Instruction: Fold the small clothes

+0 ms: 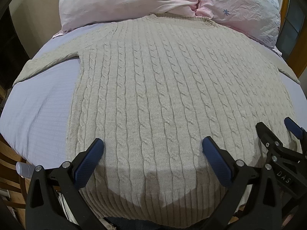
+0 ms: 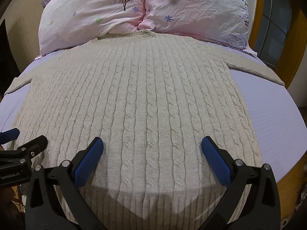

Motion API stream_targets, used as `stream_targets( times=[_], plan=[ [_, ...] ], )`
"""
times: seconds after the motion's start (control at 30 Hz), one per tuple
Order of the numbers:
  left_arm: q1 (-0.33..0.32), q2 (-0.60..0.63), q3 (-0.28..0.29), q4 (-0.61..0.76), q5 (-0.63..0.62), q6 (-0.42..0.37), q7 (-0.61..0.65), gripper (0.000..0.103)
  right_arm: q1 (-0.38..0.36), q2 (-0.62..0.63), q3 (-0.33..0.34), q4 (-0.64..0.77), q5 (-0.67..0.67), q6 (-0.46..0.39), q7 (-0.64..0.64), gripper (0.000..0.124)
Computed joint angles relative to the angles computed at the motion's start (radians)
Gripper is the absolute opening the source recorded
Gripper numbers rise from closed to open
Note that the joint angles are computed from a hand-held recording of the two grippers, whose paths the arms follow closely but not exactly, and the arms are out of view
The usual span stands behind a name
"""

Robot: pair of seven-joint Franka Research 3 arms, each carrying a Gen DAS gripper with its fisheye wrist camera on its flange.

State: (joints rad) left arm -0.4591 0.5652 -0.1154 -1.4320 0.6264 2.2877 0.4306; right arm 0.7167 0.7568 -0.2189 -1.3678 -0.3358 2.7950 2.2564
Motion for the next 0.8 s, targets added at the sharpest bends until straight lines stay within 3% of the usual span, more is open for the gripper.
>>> stream_targets(
  times=[0.23,0.3,0.33,0.4,0.43,0.53,0.57,0.63,0.7,0.8],
  plan=[
    [0.003,0.013,0.000,0.018,-0.010,-0.004,0.014,0.102,0.000,-0.001,-0.001,-0.009,-0.003,0.023,-0.012,0.101],
    [0.002,0.009,0.001,0.011,-0.011,-0.002,0.014,0.102,-0.010,-0.008,0.006,-0.035,-0.006,0.074,-0.043,0.101],
    [0.002,0.008,0.001,0.010,-0.010,-0.001,0.015,0.102,-0.025,-0.008,0.022,-0.036,0.006,0.085,-0.074,0.101],
    [0.001,0.004,0.003,0.001,-0.001,0.006,0.019,0.102,-0.123,-0.024,0.126,-0.044,0.096,0.108,-0.208,0.101],
    [0.003,0.001,0.001,-0.004,0.001,0.012,0.027,0.102,-0.159,-0.041,0.145,-0.064,0.129,0.140,-0.206,0.101],
    [0.028,-0.011,-0.010,-0.021,-0.015,0.053,0.078,0.102,-0.223,-0.088,0.105,-0.115,0.259,0.252,-0.127,0.101],
    [0.029,-0.029,0.002,-0.046,0.004,0.089,0.065,0.102,-0.234,-0.092,0.087,-0.116,0.295,0.263,-0.105,0.098],
    [0.020,-0.065,0.035,-0.098,0.078,0.161,0.010,0.102,-0.308,-0.075,0.075,-0.068,0.405,0.253,-0.049,0.080],
    [0.019,-0.117,0.080,-0.184,0.207,0.308,-0.089,0.102,-0.368,-0.027,0.061,0.026,0.482,0.167,0.005,0.061],
    [0.055,-0.162,0.125,-0.274,0.353,0.539,-0.243,0.102,-0.492,0.076,0.117,0.185,0.578,0.081,0.062,0.052]
  ],
)
